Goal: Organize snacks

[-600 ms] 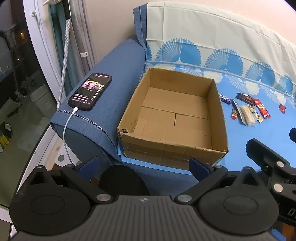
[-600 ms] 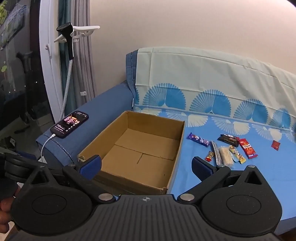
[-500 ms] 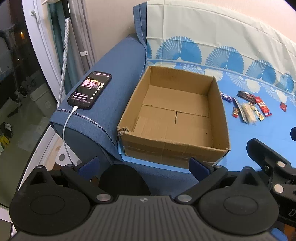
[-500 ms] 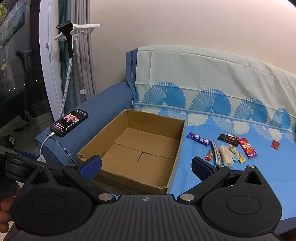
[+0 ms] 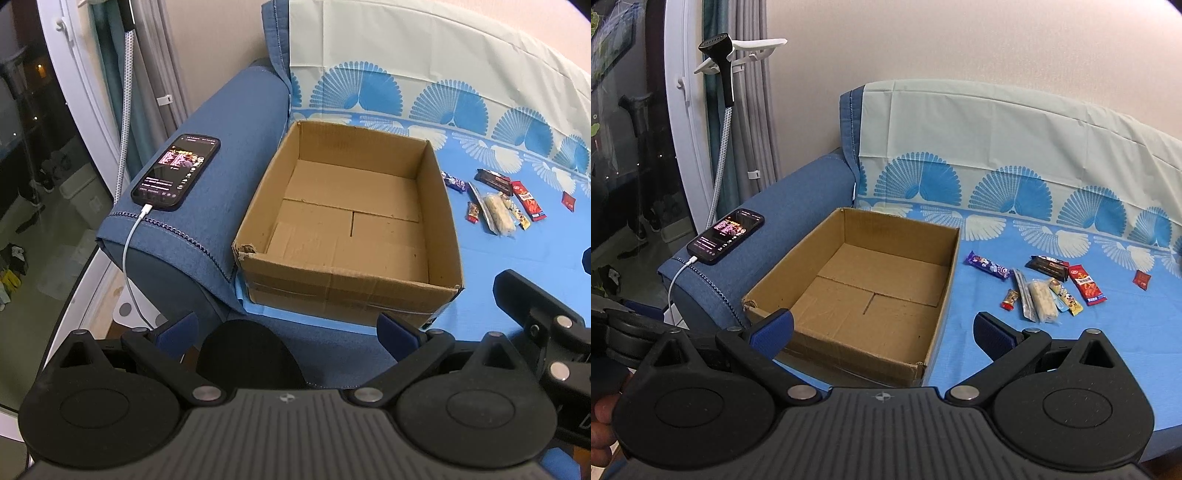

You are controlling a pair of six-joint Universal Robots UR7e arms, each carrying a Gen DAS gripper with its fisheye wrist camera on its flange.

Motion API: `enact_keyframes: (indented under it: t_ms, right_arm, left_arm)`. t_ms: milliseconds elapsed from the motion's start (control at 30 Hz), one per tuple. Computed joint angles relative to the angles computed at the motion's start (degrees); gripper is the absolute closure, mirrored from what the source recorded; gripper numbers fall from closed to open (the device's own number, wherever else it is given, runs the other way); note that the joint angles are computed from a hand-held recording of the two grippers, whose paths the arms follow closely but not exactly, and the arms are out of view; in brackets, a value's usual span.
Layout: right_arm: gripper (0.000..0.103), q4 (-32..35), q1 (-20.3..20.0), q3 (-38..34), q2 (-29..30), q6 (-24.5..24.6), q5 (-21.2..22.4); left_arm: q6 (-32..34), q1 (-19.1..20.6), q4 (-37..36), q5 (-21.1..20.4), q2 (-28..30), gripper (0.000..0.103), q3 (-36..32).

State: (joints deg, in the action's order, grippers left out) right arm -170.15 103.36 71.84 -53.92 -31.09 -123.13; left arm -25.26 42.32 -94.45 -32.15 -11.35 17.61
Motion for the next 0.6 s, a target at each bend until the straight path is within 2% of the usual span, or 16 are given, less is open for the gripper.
enact_keyframes:
  t_ms: [300, 600]
  right_arm:
    - [0.000, 1.2, 0.1, -0.2, -0.3, 1.5, 0.1]
    - [0.000, -0.6, 0.0, 0.4, -0.2, 0.0, 0.0]
  left_arm:
    - [-0.3, -0.2, 0.2, 0.2, -0.1, 0.000, 0.3]
    - [-0.4, -0.2, 0.5, 0.2, 0.0, 0.000, 0.1]
